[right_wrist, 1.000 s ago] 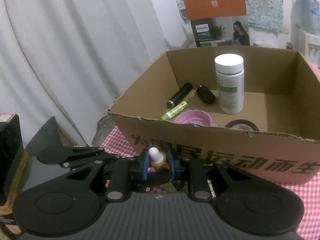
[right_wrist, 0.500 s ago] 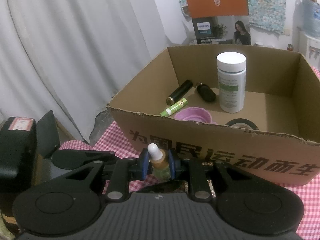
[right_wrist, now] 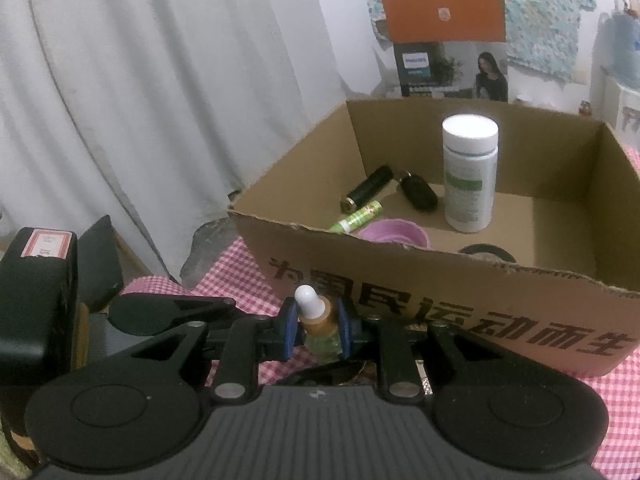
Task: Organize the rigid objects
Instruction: 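Lift the dropper bottle and carry it over the box with the right tool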
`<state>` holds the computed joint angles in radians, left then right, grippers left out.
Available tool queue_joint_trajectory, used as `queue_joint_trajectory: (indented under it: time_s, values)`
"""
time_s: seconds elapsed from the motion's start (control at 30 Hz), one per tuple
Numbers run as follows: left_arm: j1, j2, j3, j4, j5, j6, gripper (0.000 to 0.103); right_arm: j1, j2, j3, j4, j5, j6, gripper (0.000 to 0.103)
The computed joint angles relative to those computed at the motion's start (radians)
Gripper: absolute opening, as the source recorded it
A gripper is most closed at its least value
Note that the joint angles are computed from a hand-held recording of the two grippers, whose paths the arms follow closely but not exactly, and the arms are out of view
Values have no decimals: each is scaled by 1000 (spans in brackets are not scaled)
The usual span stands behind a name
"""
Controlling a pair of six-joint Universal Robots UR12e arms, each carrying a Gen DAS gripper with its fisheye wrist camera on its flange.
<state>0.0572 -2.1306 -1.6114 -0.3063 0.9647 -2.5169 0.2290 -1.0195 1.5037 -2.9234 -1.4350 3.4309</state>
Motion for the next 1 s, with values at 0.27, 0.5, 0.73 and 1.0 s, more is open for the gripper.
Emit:
queue_joint_trajectory:
  time_s: [0.27, 0.5, 0.73, 1.0]
  values:
    - [20, 45, -9, 76, -74, -41, 31, 0, -40, 24, -102, 24, -34, 24]
    - [0, 29, 77, 71, -127, -69, 31, -16, -61, 9, -187, 15, -96, 24]
    - [-56, -41, 237, -96, -130, -79, 31, -65, -57, -38, -155, 9, -99, 24]
    - [-126, -150, 425, -305, -30, -64, 31, -147, -10, -109, -14, 58, -24, 24]
